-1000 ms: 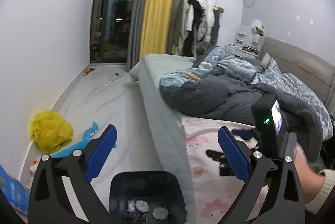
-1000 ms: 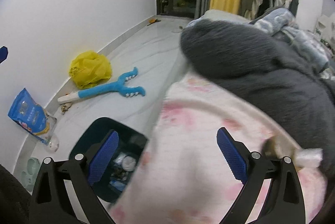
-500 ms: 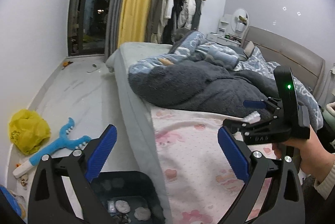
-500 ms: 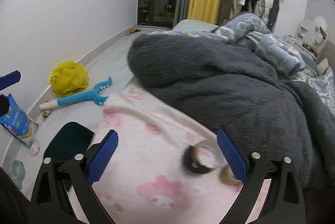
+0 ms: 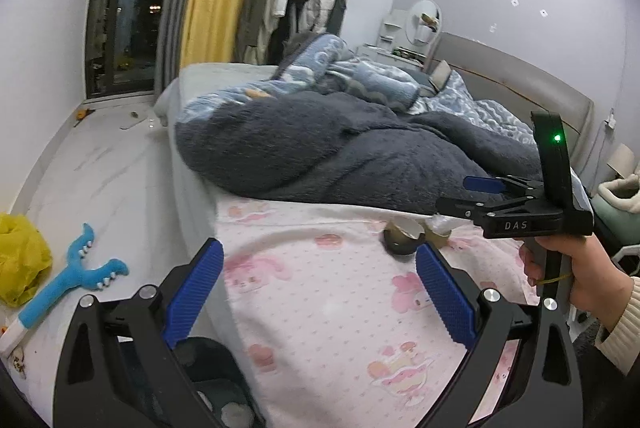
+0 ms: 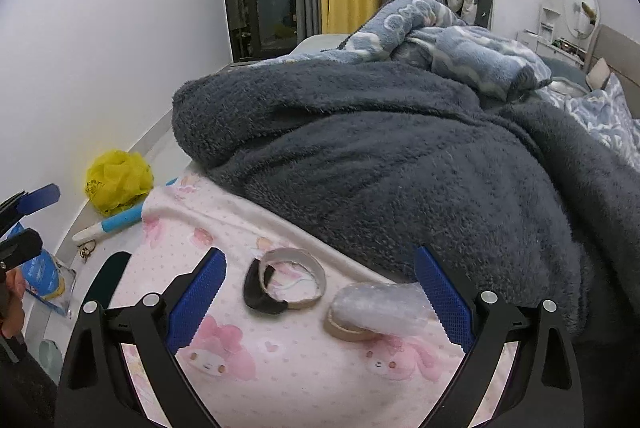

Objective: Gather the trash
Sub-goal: 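Grasp the clear bubble-wrap piece with the right tool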

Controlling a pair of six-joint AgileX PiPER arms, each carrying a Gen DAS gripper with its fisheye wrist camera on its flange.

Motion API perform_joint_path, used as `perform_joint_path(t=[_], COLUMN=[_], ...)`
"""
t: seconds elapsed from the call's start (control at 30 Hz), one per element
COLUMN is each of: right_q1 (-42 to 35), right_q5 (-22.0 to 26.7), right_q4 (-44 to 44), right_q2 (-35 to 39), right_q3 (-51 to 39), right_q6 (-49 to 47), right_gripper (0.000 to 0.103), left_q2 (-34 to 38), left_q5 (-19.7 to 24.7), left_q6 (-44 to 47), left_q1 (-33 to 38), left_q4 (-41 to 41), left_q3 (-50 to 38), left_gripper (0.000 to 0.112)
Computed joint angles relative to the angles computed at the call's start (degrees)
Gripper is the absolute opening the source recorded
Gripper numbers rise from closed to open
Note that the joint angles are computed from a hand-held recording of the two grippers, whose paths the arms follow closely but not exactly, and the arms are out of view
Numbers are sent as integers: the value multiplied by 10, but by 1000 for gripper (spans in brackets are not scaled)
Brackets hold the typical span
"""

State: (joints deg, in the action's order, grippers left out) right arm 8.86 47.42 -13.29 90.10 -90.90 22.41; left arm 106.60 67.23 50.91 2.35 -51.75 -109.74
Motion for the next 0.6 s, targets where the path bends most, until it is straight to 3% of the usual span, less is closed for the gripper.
perform_joint_path(t=[0.2, 0.27, 0.33, 0.43, 0.6], right_q1=[-51, -72, -98, -128, -145], right_q5=[-55, -70, -83, -94, -101], right_q4=[67, 103, 157, 240, 292], right_q2=[-26, -32, -34, -34, -37], right_q3=[61, 77, 94, 112, 126], right_q6=[-27, -44, -79, -135, -174], right_gripper=[94, 89, 75, 66, 62], left_q2=[14, 22, 26, 35, 56], left_q5=[-2, 0, -1, -4, -11], left_q6=[-12, -17, -17, -20, -30], left_q1=[-31, -42, -51, -64, -87], left_q4=[14, 16, 19, 24, 30], left_q3=[-2, -8, -10, -13, -24], left_gripper=[98, 98, 98, 98, 98])
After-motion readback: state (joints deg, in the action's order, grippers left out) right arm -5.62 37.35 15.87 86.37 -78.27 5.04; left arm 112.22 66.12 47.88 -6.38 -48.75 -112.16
